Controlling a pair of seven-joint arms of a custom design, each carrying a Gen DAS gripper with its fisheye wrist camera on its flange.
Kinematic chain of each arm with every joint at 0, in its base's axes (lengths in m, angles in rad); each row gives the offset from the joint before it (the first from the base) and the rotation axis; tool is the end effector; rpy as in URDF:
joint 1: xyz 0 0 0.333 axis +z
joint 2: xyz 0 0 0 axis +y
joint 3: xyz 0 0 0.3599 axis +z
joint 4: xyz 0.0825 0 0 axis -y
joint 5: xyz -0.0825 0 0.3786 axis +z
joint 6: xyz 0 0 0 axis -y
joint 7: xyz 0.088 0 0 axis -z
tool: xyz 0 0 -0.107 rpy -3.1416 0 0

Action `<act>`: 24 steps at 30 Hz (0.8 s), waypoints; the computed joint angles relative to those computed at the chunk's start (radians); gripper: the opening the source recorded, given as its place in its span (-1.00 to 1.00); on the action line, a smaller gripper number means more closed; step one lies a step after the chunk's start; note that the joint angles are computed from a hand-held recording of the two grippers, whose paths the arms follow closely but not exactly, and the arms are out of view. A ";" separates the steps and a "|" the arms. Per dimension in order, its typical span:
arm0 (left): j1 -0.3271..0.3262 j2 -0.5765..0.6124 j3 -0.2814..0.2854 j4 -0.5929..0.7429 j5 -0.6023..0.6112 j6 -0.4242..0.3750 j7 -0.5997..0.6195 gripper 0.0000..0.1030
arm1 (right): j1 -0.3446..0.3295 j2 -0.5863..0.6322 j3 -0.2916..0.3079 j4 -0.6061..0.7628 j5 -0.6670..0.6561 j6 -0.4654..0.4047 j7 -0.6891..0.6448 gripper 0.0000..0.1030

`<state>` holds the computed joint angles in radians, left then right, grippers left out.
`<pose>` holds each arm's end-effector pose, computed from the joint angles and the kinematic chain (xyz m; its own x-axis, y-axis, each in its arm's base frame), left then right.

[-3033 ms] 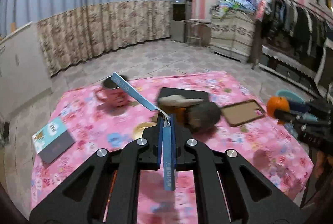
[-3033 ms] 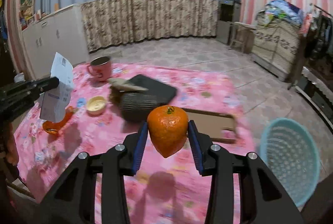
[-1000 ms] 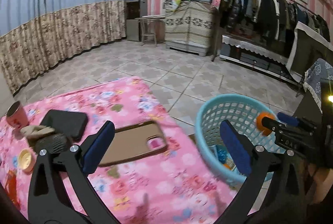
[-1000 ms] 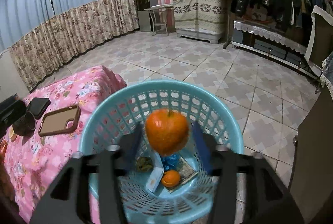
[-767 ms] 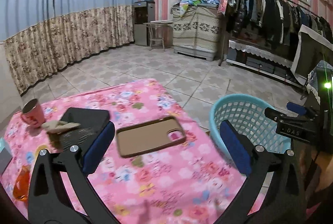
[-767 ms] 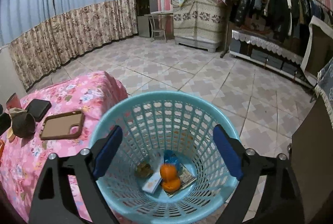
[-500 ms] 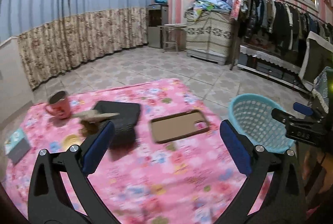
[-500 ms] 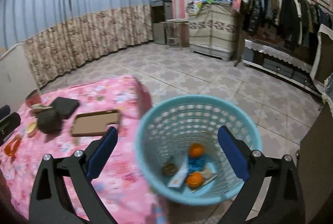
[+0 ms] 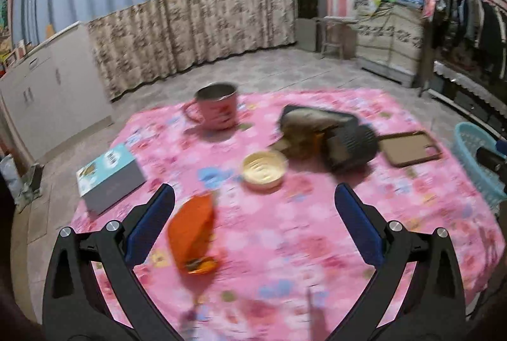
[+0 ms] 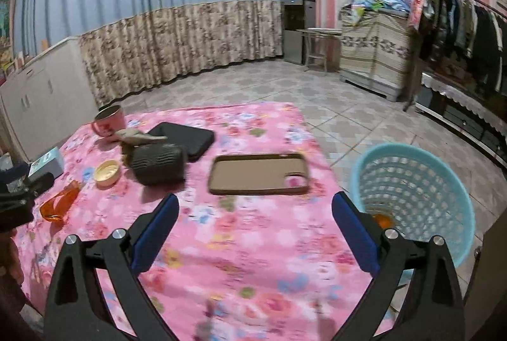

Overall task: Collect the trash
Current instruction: 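Reach the left tool to the orange plastic wrapper and grasp it, then grasp the black ribbed cylinder with the right tool while the left tool holds the wrapper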

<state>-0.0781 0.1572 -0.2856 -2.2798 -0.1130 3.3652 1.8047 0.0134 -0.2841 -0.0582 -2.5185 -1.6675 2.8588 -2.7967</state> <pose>0.5518 -0.1892 0.4494 -0.4013 -0.9133 -0.0700 -0.5241 0.2917 -0.8001 0.4263 0.0344 0.4515 -0.3996 -0.9153 -0.0496 -0.5114 0.2676 -0.8166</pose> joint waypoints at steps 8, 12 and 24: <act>0.211 0.106 -0.152 0.058 0.051 -0.081 -0.017 0.77 | 0.026 0.107 0.031 0.071 0.022 -0.041 -0.005 0.85; 0.172 0.130 -0.110 0.094 -0.003 -0.144 0.025 0.40 | 0.029 0.131 0.029 0.073 0.032 -0.044 -0.010 0.85; 0.170 0.162 -0.107 0.153 -0.185 -0.219 0.183 -0.96 | 0.019 0.159 0.024 0.076 0.065 -0.019 -0.037 0.85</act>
